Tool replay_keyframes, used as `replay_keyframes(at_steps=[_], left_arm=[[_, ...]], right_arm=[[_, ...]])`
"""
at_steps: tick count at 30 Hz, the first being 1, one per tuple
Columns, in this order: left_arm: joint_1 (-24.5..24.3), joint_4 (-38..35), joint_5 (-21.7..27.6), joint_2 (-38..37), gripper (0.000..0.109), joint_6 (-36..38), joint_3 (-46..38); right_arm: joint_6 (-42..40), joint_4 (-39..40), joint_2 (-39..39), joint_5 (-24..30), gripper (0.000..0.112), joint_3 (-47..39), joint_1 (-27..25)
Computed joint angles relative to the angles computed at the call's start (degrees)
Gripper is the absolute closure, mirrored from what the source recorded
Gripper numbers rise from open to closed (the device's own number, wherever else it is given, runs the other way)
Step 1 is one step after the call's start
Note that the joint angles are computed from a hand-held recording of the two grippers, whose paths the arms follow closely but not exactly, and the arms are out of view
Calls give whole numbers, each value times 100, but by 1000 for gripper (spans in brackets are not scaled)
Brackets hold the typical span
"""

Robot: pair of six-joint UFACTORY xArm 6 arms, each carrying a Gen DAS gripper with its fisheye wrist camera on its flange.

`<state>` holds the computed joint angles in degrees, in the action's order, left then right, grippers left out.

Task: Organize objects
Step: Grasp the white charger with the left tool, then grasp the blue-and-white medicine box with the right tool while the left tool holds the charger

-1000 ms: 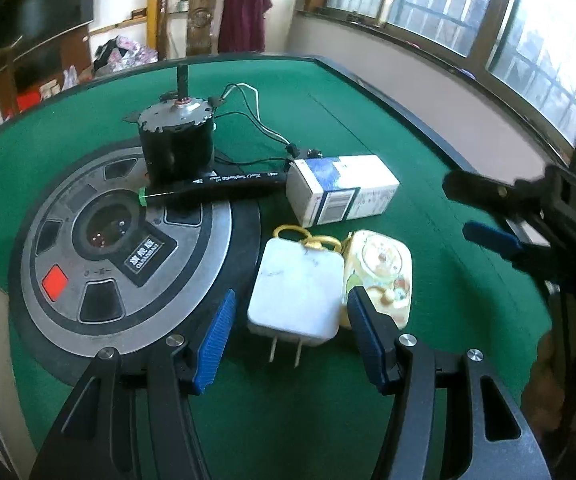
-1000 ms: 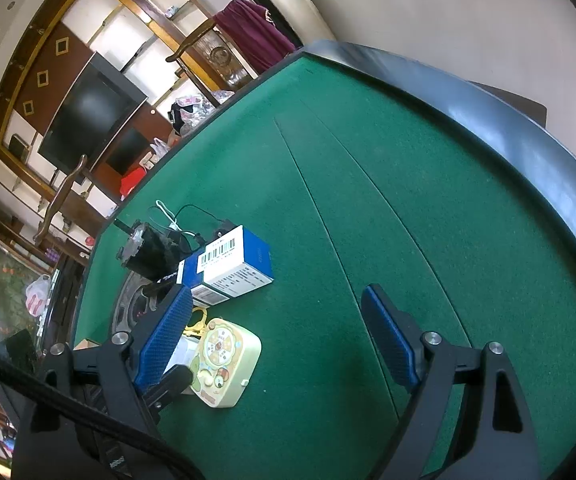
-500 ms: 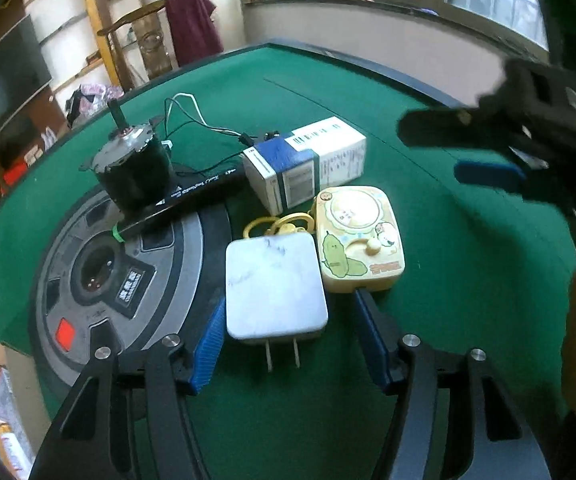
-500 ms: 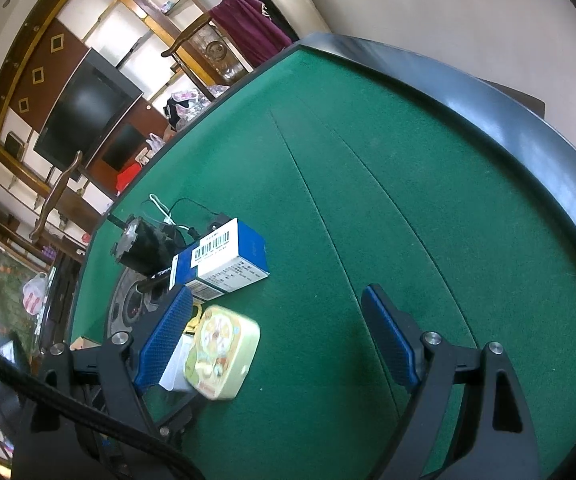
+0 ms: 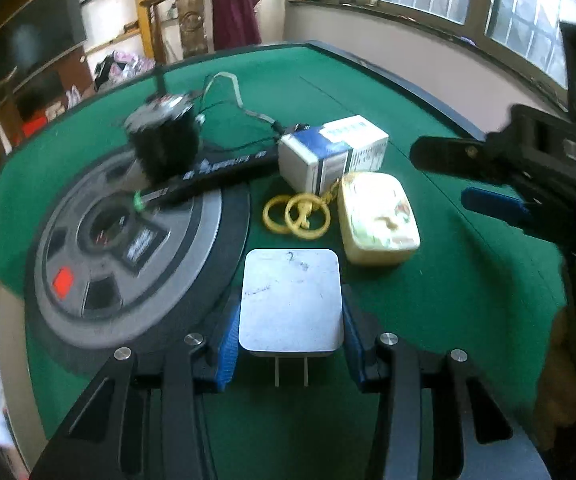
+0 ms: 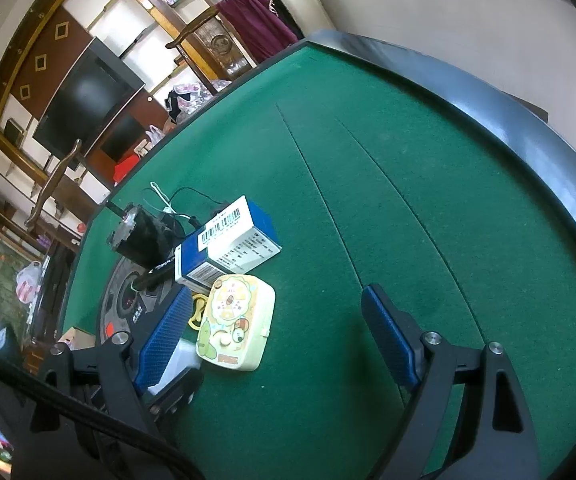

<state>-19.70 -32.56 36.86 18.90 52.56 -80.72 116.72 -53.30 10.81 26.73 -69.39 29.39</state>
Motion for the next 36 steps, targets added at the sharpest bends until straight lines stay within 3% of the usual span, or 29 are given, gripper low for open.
replay_keyframes(at_steps=[8, 12, 21, 26, 28, 31, 36], left_arm=[[400, -465, 206, -1089, 70, 230, 1177], [476, -734, -25, -1480, 70, 393, 1600], [989, -1060, 147, -1792, 70, 614, 1879], [1117, -1092, 116, -2010, 70, 789, 2167], [1153, -1168, 145, -2022, 70, 897, 2199], [1329, -1326, 593, -1916, 70, 905, 2039], [1454, -1545, 863, -1896, 70, 1021, 1946]], right_arm=[[-294, 252, 103, -35, 26, -71, 1], [-682, 430, 241, 204, 26, -282, 105], [-1700, 719, 793, 1530, 26, -1169, 510], [-2115, 1053, 936, 1931, 26, -1479, 565], [-2083, 1109, 894, 1938, 26, -1489, 544], [-1945, 1059, 782, 1878, 26, -1511, 478], [-2247, 1921, 1000, 1190, 26, -1853, 39]])
